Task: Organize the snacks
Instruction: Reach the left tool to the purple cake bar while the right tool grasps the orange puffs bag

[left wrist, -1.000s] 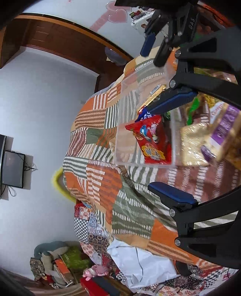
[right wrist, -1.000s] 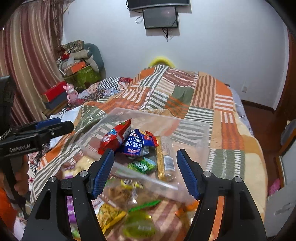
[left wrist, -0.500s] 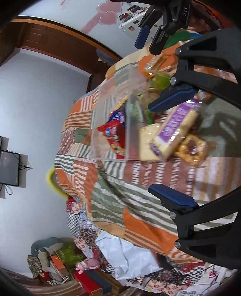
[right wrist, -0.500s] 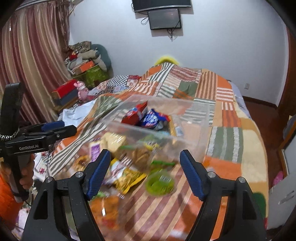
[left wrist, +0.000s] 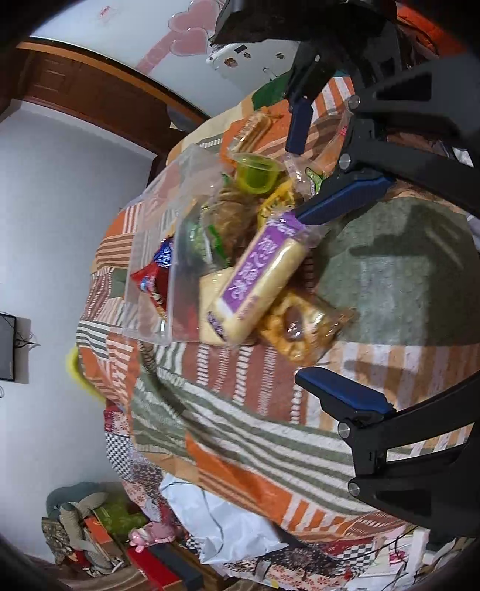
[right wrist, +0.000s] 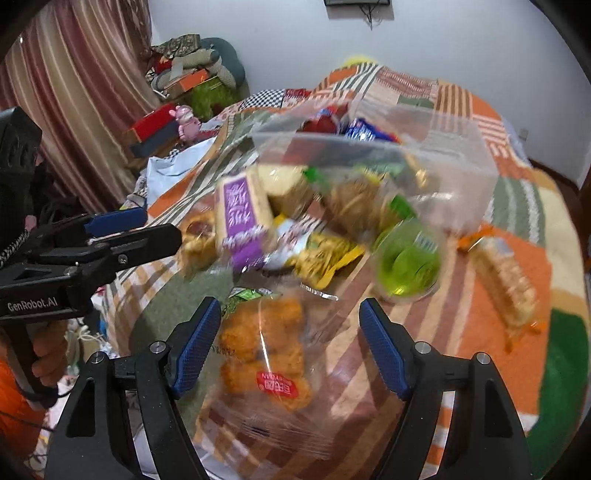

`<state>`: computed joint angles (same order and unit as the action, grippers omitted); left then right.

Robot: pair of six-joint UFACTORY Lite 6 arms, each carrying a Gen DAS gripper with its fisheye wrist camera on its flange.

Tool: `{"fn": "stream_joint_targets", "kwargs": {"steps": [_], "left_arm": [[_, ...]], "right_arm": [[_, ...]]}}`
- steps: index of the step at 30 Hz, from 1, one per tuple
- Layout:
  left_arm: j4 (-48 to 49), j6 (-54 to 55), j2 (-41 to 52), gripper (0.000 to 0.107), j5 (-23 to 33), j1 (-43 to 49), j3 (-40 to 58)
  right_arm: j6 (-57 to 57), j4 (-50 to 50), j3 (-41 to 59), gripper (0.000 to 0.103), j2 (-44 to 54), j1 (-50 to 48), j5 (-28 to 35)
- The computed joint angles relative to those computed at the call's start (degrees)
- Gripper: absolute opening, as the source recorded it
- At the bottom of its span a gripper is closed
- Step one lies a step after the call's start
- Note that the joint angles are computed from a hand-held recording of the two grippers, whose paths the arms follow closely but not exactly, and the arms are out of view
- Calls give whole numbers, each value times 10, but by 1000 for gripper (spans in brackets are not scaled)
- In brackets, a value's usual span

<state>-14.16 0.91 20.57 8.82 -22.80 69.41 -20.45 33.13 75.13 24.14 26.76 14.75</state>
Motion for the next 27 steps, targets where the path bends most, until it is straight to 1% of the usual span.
{"fn": "stream_joint_targets", "kwargs": {"steps": [2, 5, 8, 10, 11, 13, 15, 17, 20, 23, 27], "left_arm": [[6, -10, 6, 79, 3, -3, 2], [15, -22, 11, 79, 0, -7, 3], [33, -43, 17, 79, 0, -11, 9], [34, -45, 22, 79, 2, -12, 15], [35, -47, 25, 79, 3, -12, 19], [41, -54, 32, 79, 6, -14, 31], [55, -66, 39, 79, 8, -17, 42], [66, -75, 49, 79, 13, -19, 58], [85, -98, 78, 79, 25, -23, 99], [56, -77, 121, 79, 40, -22, 156], [79, -115, 193, 79, 67, -22, 248]], "right_arm": [[-78, 87, 4, 77, 10, -9, 20], [-146, 162, 3, 77, 21, -15, 37], [-185, 200, -11, 76, 14, -17, 34], [-227, 240, -21, 61, 7, -19, 36], [-247, 259, -24, 58, 4, -21, 45], [-232, 237, -39, 57, -12, -16, 24], [-174, 174, -56, 57, -32, -6, -3], [-148, 144, -73, 57, -52, -8, -16], [-156, 156, -105, 56, -90, -27, -23], [-138, 138, -123, 56, -117, -42, -32], [-143, 145, -136, 55, -142, -61, -37]]}}
